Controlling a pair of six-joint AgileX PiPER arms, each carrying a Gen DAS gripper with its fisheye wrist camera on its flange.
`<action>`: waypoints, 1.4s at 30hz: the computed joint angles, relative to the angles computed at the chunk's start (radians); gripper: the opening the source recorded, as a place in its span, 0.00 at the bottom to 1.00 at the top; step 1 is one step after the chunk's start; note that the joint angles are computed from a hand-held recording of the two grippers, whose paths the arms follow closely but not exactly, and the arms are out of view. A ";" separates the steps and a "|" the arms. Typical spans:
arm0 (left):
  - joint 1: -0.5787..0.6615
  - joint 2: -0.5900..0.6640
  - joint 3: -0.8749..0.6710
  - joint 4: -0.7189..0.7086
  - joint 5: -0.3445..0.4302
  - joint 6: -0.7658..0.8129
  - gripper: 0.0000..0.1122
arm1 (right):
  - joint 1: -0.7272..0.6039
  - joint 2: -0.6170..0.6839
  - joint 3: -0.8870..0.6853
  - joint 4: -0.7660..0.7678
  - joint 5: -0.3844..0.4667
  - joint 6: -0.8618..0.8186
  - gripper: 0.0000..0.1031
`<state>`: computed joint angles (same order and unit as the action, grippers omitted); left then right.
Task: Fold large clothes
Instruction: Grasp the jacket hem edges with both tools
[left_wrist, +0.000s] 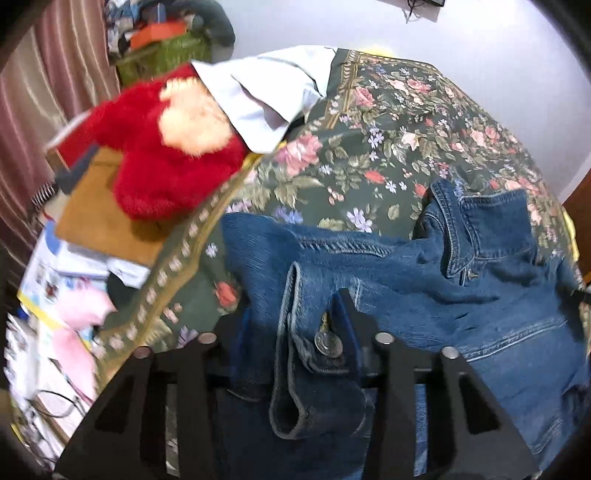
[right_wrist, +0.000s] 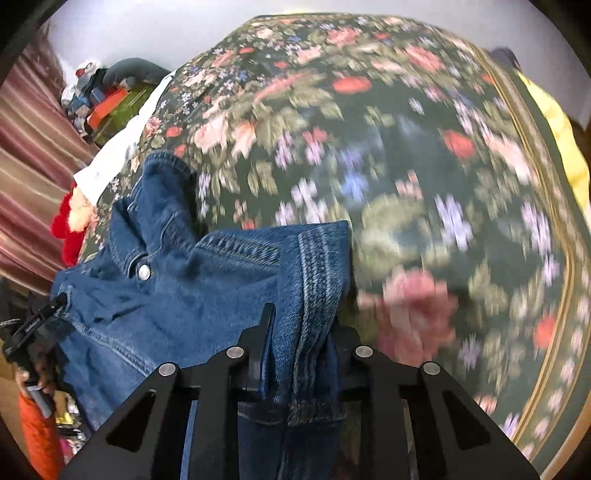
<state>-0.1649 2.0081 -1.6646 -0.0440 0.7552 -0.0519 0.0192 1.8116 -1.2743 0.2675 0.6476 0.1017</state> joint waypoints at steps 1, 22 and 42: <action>0.002 0.010 -0.021 0.012 0.014 -0.019 0.36 | 0.006 0.007 -0.026 -0.038 0.002 0.026 0.19; 0.006 -0.063 0.078 0.155 0.027 -0.190 0.62 | 0.096 -0.061 -0.078 -0.531 0.164 0.338 0.78; -0.141 -0.747 0.599 0.225 -0.030 -0.185 0.85 | 0.543 -0.791 0.270 -0.521 0.418 0.594 0.96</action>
